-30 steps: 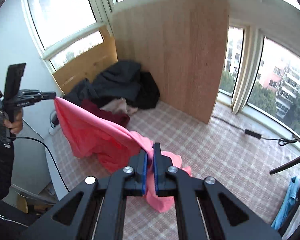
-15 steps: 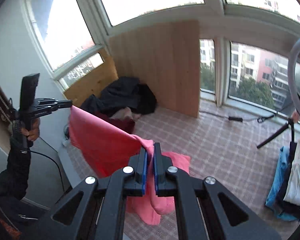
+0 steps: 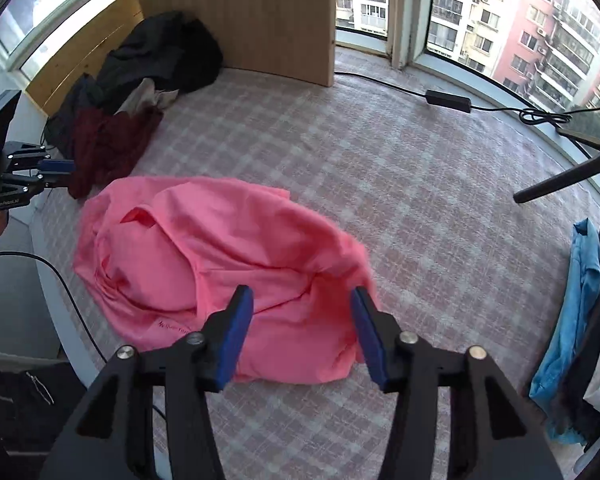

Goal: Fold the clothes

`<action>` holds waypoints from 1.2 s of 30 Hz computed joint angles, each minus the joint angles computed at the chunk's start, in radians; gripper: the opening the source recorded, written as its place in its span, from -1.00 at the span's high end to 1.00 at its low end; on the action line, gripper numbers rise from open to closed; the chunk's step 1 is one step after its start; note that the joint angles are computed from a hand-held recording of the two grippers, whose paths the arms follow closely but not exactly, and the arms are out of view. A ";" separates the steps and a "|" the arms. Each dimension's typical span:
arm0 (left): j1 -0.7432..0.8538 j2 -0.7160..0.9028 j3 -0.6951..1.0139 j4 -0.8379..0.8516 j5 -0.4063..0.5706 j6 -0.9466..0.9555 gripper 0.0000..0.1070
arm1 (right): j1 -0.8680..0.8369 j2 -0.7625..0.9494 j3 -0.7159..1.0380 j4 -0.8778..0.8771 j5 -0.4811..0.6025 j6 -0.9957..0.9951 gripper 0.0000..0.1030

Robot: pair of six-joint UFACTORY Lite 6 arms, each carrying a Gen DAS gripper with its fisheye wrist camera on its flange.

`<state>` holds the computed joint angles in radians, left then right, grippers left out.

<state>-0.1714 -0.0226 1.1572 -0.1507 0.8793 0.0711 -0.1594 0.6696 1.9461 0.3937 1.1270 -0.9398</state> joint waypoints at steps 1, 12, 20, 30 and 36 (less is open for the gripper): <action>-0.011 -0.022 -0.040 -0.001 0.003 0.000 0.44 | 0.004 -0.054 -0.076 -0.005 -0.032 -0.030 0.01; -0.162 0.078 -0.184 0.114 -0.124 -0.049 0.42 | 0.005 -0.121 -0.243 -0.055 -0.155 -0.142 0.01; -0.144 0.099 -0.152 0.085 -0.099 -0.026 0.93 | 0.168 -0.107 -0.377 -0.088 -0.280 -0.281 0.00; 0.129 -0.212 -0.153 0.001 0.071 0.057 0.95 | 0.223 0.132 -0.107 -0.126 -0.073 -0.174 0.85; 0.158 -0.201 -0.181 0.001 0.030 0.076 0.95 | 0.169 0.113 0.043 -0.042 0.085 -0.147 0.88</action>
